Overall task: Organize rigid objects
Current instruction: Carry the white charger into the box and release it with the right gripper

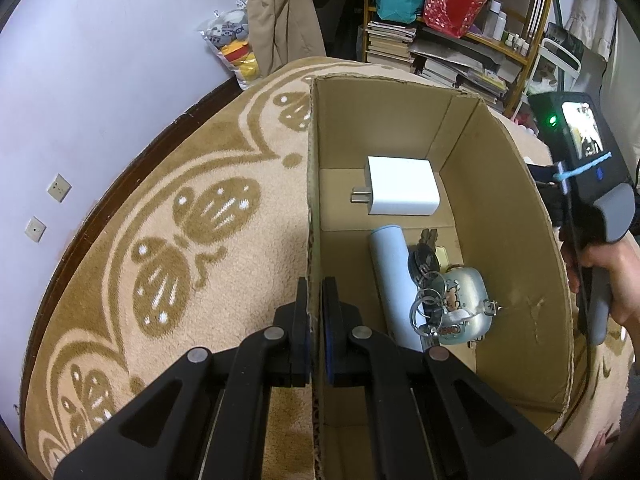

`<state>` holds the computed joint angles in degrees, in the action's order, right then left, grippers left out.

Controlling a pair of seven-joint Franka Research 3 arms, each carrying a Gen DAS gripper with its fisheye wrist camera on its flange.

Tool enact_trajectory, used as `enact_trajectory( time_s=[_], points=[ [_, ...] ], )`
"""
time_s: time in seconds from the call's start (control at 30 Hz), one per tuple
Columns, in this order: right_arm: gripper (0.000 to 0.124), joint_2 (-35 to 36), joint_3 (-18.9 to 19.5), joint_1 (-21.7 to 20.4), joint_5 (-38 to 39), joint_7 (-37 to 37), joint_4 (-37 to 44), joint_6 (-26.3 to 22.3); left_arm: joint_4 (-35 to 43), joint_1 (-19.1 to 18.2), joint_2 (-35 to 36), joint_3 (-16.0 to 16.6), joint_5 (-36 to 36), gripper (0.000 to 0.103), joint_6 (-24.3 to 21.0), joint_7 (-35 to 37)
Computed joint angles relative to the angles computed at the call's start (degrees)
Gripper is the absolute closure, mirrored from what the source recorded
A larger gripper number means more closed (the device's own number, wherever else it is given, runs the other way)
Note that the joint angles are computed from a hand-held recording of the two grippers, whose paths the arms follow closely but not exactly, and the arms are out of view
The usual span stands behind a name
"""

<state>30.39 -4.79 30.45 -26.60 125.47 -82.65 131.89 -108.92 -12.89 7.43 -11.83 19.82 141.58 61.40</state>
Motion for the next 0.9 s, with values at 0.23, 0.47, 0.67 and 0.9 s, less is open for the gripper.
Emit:
enact_trajectory(
  time_s=[0.23, 0.47, 0.67, 0.9],
  points=[
    [0.075, 1.39, -1.44, 3.06, -6.42, -0.06, 1.74, -4.32, 0.3, -0.01, 0.16, 0.01, -0.14, 0.099, -0.16, 0.15],
    [0.075, -2.63, -0.67, 2.23, -6.99, 5.13, -3.13, -0.39, 0.62, -0.06, 0.32, 0.02, -0.07, 0.099, -0.56, 0.11],
    [0.075, -8.1, 0.85, -0.25, -4.22, 10.12, -8.77, 8.18, 0.82, -0.14, 0.22, 0.07, 0.17, 0.099, -1.03, -0.85],
    [0.075, -13.13, 0.78, -0.38, -7.5, 17.38, -10.98, 15.61, 0.77, -0.27, 0.09, 0.07, 1.15, 0.099, -1.12, -1.04]
  ],
)
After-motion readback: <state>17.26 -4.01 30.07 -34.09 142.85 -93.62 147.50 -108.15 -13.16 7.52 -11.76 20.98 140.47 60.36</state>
